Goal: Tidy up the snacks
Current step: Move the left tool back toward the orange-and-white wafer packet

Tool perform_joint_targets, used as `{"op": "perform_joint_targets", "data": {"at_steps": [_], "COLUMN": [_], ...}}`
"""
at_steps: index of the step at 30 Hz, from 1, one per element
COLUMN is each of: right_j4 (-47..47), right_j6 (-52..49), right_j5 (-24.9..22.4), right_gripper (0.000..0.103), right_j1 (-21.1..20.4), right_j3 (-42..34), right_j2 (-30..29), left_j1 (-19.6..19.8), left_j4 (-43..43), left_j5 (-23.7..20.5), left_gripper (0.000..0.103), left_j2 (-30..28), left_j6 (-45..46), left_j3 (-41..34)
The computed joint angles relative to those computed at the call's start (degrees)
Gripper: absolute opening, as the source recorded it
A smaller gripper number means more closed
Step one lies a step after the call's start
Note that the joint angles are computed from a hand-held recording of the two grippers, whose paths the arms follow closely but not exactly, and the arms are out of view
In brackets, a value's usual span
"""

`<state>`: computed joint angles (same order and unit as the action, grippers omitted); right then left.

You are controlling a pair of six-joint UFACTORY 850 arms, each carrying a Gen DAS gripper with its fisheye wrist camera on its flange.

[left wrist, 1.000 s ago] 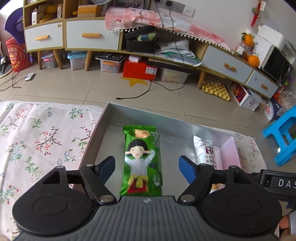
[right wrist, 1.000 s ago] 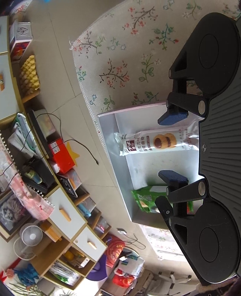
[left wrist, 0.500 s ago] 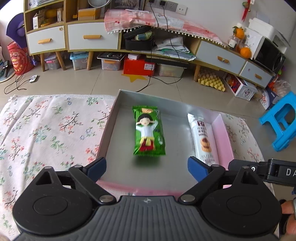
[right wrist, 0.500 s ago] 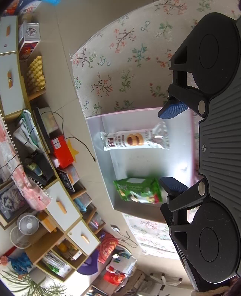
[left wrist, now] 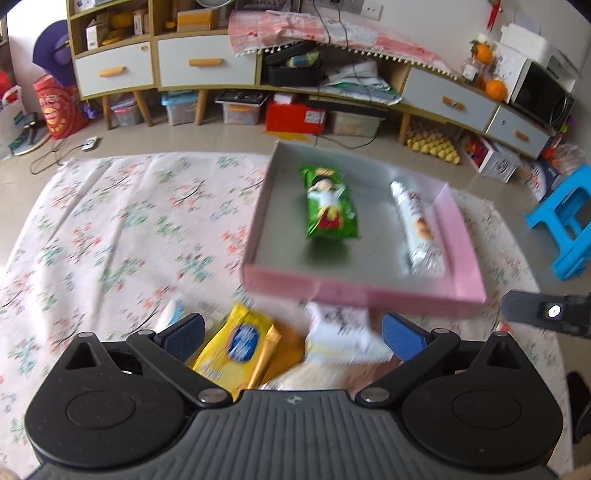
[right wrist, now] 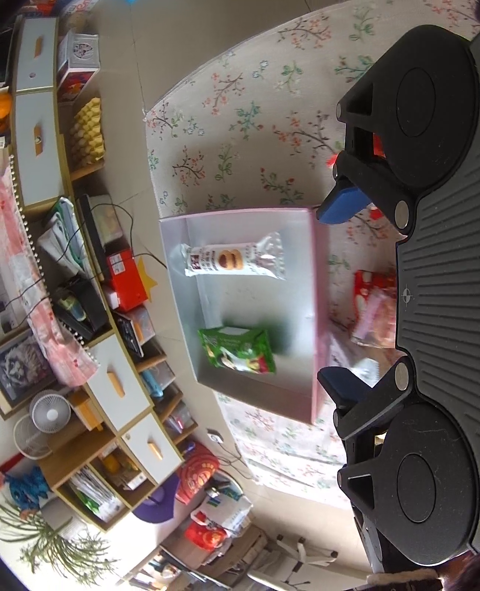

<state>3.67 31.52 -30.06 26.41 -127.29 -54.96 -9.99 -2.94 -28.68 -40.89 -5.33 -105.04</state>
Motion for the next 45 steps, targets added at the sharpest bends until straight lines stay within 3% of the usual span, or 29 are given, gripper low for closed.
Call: {"op": "perform_joint_targets", "data": {"at_steps": [12, 20, 29, 36, 45], "right_j4": [-1.97, -3.89, 1.15, 10.65, 17.03], "right_j6": [1.88, 5.37, 7.58, 3.31, 1.59], "right_j5": [8.84, 12.75, 12.91, 16.8, 20.97], "right_gripper": [0.089, 0.089, 0.089, 0.089, 0.089], "right_j1": [1.03, 1.05, -0.33, -0.88, -1.11], "right_j3": [17.91, 25.46, 29.97, 31.56, 32.59], "right_j2": [9.34, 12.03, 12.81, 12.82, 12.6], "left_j1": [-0.82, -0.84, -0.78, -1.72, -3.34], "left_j4": [6.52, -3.63, -19.2, -23.06, -23.07], "left_j5": [6.37, 9.81, 8.3, 7.89, 9.68], "left_gripper": [0.102, 0.102, 0.102, 0.102, 0.092], "left_j2": [8.18, 10.99, 11.74, 11.2, 10.46], "left_j6": [-4.36, 5.2, 17.74, 21.1, 25.11], "left_j3": [13.2, 18.84, 21.11, 21.97, 23.07]}}
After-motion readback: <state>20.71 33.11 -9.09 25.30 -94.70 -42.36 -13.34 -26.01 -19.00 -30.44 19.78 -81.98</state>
